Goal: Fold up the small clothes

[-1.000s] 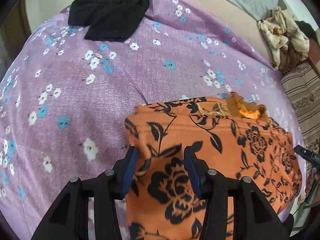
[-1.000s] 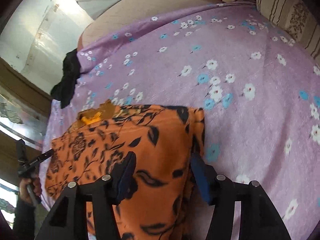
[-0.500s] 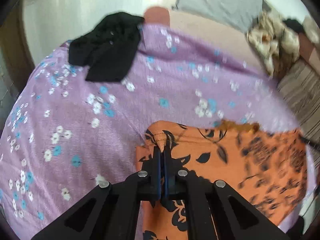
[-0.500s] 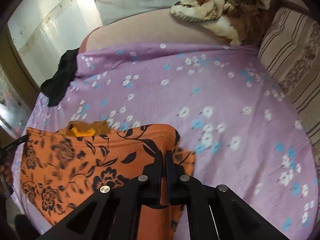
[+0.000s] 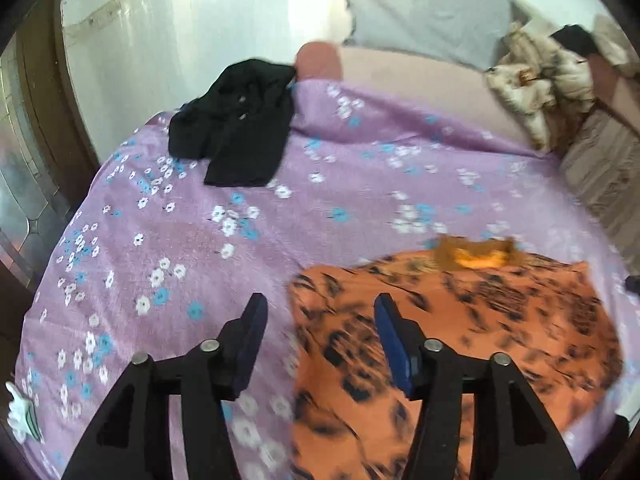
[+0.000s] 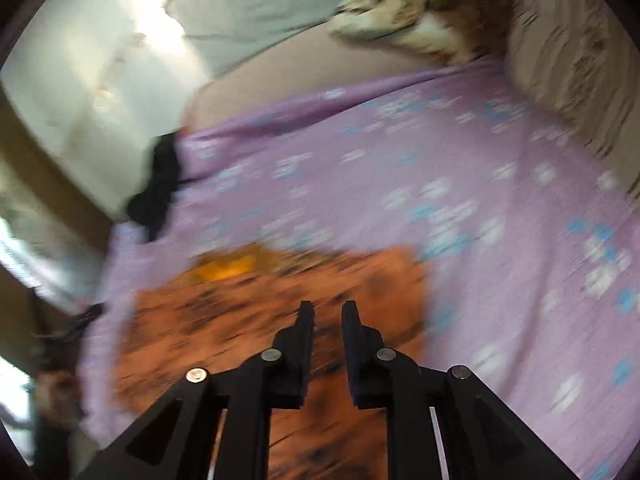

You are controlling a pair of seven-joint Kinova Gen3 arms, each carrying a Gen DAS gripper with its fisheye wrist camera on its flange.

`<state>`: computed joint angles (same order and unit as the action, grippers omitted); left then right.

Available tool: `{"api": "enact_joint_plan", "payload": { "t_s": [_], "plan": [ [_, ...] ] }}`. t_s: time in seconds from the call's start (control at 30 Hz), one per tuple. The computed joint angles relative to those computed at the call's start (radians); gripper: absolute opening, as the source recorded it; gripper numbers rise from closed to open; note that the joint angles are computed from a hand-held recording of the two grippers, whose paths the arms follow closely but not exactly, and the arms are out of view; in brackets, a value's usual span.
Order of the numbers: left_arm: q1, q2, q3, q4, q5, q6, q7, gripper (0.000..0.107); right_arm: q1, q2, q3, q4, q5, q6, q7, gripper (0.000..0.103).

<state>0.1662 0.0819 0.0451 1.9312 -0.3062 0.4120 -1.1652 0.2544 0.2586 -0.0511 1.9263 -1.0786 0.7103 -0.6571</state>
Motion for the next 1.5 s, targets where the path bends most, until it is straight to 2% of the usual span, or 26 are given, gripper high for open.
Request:
{"api": "enact_joint_plan", "payload": {
  "t_s": [0.03, 0.07, 0.1, 0.2, 0.23, 0.27, 0.3, 0.37, 0.4, 0.47, 0.53, 0.6, 0.63, 0.7, 0.73, 0.8, 0.9, 0.97, 1.0, 1.07, 1.13, 1.2, 1.27, 1.3, 1.4, 1.5],
  "plan": [
    [0.019, -0.026, -0.001, 0.03, 0.008, -0.013, 0.0, 0.065, 0.027, 0.003, -0.039, 0.028, -0.041, 0.041, 0.04, 0.034],
    [0.019, -0.042, 0.015, 0.055, 0.016, -0.025, 0.001, 0.069, 0.066, 0.017, -0.072, 0.05, -0.081, 0.081, 0.081, 0.058],
    [0.02, -0.05, 0.038, 0.082, 0.02, -0.03, 0.002, 0.072, 0.089, 0.035, -0.086, 0.079, -0.113, 0.11, 0.122, 0.077],
    [0.062, 0.014, 0.029, 0.105, -0.038, 0.023, 0.094, 0.072, 0.111, 0.141, -0.039, 0.148, -0.16, 0.112, 0.184, 0.074],
    [0.083, 0.058, 0.011, 0.093, -0.063, 0.063, 0.122, 0.072, 0.137, 0.17, -0.008, 0.185, -0.199, 0.121, 0.191, 0.065],
    [0.087, 0.085, 0.003, 0.097, -0.08, 0.088, 0.133, 0.072, 0.166, 0.18, 0.004, 0.203, -0.237, 0.147, 0.214, 0.041],
    [0.078, 0.095, -0.008, 0.11, -0.08, 0.096, 0.13, 0.074, 0.189, 0.171, 0.022, 0.23, -0.258, 0.157, 0.221, 0.039],
    [0.045, 0.057, -0.008, 0.135, -0.04, 0.081, 0.151, 0.074, 0.203, 0.126, 0.037, 0.257, -0.254, 0.139, 0.222, 0.043],
    [0.046, 0.035, -0.02, 0.14, -0.032, 0.086, 0.167, 0.074, 0.217, 0.093, 0.017, 0.267, -0.239, 0.113, 0.211, 0.052],
    [0.024, -0.014, -0.001, 0.167, -0.036, 0.06, 0.177, 0.074, 0.221, 0.035, -0.011, 0.278, -0.233, 0.07, 0.219, 0.058],
    [0.043, -0.048, 0.001, 0.198, -0.092, 0.034, 0.22, 0.074, 0.254, -0.02, -0.05, 0.298, -0.269, 0.08, 0.264, 0.061],
    [0.1, -0.01, -0.019, 0.187, -0.173, 0.074, 0.274, 0.074, 0.298, -0.025, -0.082, 0.295, -0.287, 0.143, 0.311, 0.078],
    [0.101, 0.03, -0.011, 0.173, -0.198, 0.11, 0.285, 0.074, 0.292, -0.01, -0.092, 0.286, -0.275, 0.163, 0.32, 0.08],
    [0.069, 0.055, 0.016, 0.162, -0.197, 0.134, 0.296, 0.076, 0.226, 0.04, -0.057, 0.269, -0.222, 0.155, 0.295, 0.081],
    [0.074, 0.041, 0.008, 0.164, -0.197, 0.132, 0.319, 0.076, 0.202, 0.081, -0.031, 0.269, -0.198, 0.127, 0.26, 0.081],
    [0.07, 0.014, 0.03, 0.158, -0.246, 0.152, 0.39, 0.076, 0.21, 0.11, -0.003, 0.271, -0.2, 0.12, 0.193, 0.064],
    [0.13, -0.041, 0.002, 0.164, -0.318, 0.132, 0.476, 0.076, 0.239, 0.024, -0.022, 0.268, -0.184, 0.101, 0.146, 0.067],
    [0.102, -0.066, 0.037, 0.167, -0.285, 0.09, 0.465, 0.076, 0.255, -0.002, -0.058, 0.228, -0.169, 0.118, 0.142, 0.068],
    [0.077, -0.066, 0.057, 0.164, -0.245, 0.063, 0.436, 0.076, 0.243, 0.013, -0.051, 0.2, -0.166, 0.149, 0.134, 0.074],
    [0.072, -0.051, 0.083, 0.15, -0.199, 0.037, 0.411, 0.076, 0.182, 0.076, -0.011, 0.112, -0.171, 0.222, 0.12, 0.076],
    [0.14, -0.01, 0.057, 0.126, -0.219, 0.035, 0.431, 0.076, 0.116, 0.168, 0.005, 0.02, -0.188, 0.241, 0.081, 0.076],
    [0.177, 0.05, 0.062, 0.107, -0.251, 0.035, 0.468, 0.076, 0.089, 0.261, 0.002, -0.07, -0.16, 0.252, 0.019, 0.076],
    [0.174, 0.102, 0.084, 0.083, -0.217, 0.074, 0.44, 0.076, 0.114, 0.348, -0.019, -0.124, -0.153, 0.206, -0.02, 0.072],
    [0.199, 0.115, 0.07, 0.074, -0.203, 0.093, 0.434, 0.076, 0.154, 0.371, -0.05, -0.14, -0.175, 0.194, -0.051, 0.07],
    [0.226, 0.124, 0.03, 0.091, -0.191, 0.067, 0.439, 0.076, 0.242, 0.358, -0.101, -0.12, -0.239, 0.127, -0.058, 0.073],
    [0.252, 0.136, 0.008, 0.074, -0.197, 0.082, 0.432, 0.079, 0.32, 0.395, -0.211, -0.162, -0.224, 0.189, -0.014, 0.073]
  ]
}}
